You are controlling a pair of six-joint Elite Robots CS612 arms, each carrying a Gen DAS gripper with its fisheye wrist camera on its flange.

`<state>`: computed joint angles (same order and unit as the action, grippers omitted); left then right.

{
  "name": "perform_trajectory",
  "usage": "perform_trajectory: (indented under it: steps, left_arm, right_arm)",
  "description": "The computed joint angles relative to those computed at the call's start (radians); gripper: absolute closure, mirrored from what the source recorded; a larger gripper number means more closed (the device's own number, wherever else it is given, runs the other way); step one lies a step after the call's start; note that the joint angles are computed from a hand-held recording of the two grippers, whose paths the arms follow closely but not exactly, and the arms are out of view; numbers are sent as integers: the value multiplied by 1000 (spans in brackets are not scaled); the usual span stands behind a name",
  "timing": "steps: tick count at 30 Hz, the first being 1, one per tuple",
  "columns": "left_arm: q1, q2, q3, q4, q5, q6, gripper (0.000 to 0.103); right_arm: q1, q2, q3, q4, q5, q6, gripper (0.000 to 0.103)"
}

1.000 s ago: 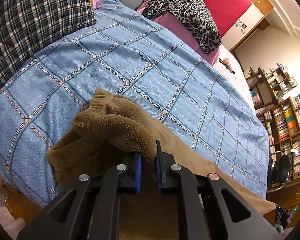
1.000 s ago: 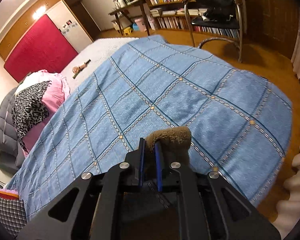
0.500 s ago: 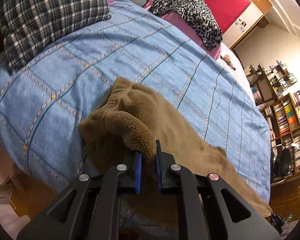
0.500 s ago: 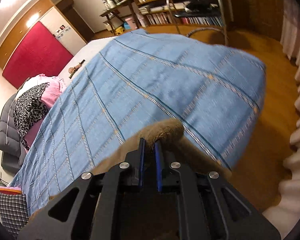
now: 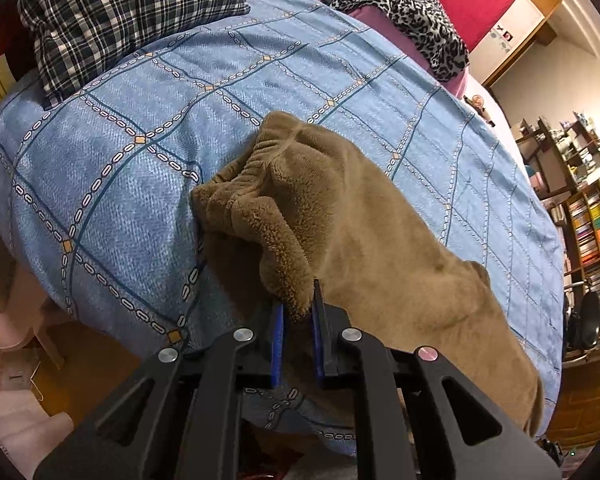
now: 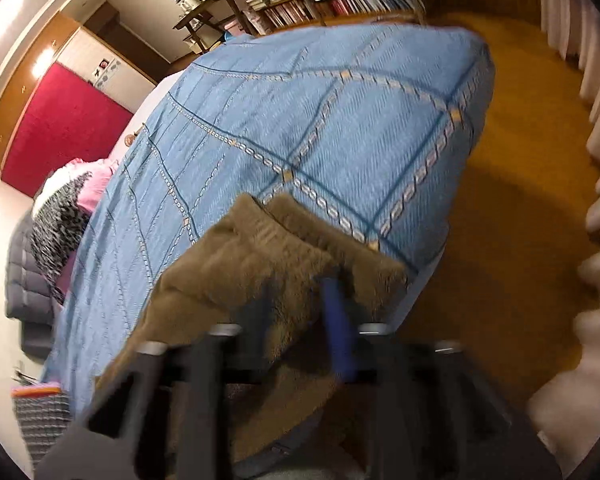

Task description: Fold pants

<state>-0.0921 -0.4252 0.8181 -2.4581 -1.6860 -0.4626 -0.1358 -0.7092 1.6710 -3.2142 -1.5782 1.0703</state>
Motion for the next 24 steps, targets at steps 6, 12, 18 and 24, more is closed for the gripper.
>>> perform_trajectory:
  steps: [6, 12, 18, 24]
  left_arm:
    - [-4, 1, -6, 17, 17, -13, 92]
    - [-9, 3, -10, 23, 33, -15, 92]
    - [-10, 11, -26, 43, 41, -14, 92]
    - [-7, 33, -57, 61, 24, -18, 92]
  right_arm:
    - [-14, 26, 29, -117, 58, 65, 47]
    - [-19, 62, -3, -149, 112, 69, 47]
    - [-18, 92, -49, -174, 119, 55, 52]
    - [1, 85, -79, -101, 26, -39, 83]
